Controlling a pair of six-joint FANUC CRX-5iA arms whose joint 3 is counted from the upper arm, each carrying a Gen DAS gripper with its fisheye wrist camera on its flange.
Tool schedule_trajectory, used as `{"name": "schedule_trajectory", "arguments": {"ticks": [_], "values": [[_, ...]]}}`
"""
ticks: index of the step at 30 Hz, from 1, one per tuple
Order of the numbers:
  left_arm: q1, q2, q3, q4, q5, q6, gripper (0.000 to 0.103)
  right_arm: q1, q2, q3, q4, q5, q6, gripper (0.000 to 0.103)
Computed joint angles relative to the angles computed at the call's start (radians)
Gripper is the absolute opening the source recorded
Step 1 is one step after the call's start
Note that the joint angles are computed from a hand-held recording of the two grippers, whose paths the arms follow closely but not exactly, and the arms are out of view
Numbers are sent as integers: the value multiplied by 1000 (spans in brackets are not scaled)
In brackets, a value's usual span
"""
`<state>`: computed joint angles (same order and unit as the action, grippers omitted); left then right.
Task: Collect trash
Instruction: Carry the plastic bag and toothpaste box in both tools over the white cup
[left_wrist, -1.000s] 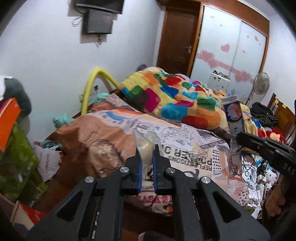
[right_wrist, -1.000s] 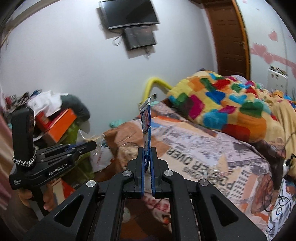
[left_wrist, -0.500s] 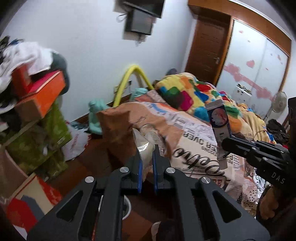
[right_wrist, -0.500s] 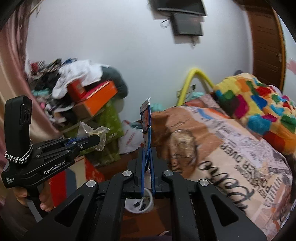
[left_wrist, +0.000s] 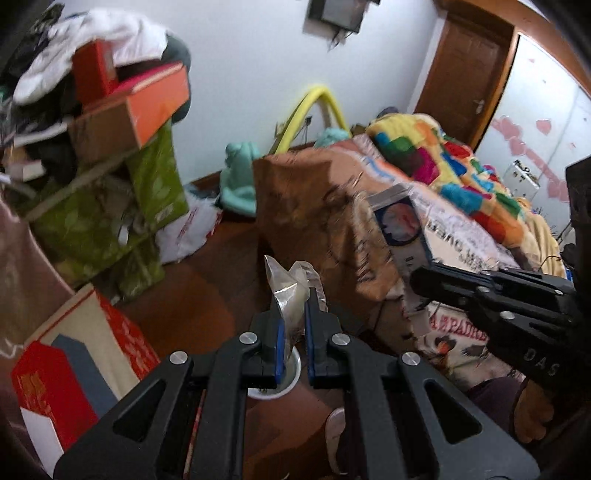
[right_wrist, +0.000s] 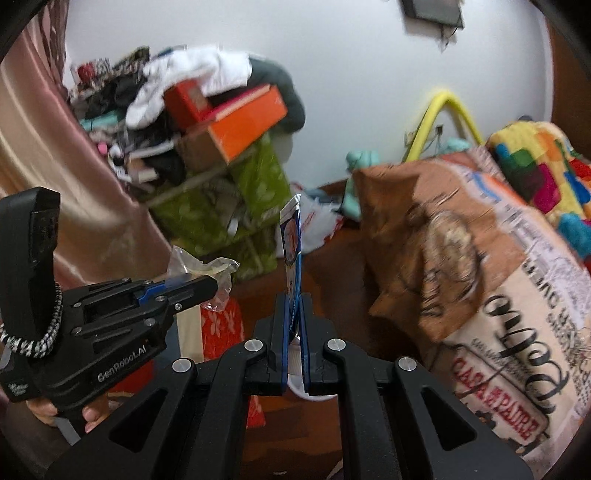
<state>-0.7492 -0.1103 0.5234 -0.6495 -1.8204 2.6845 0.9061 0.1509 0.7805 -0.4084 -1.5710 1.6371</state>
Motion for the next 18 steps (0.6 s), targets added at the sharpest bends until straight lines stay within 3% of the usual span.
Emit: {"name": "schedule_trajectory", "arguments": {"ticks": [11, 18], "values": [[185, -118, -315, 254, 167, 81, 8, 54, 113, -26, 38, -111, 12, 5], [329, -181, -527, 448, 329, 74, 8, 58, 191, 1, 33, -182, -3, 5]]}}
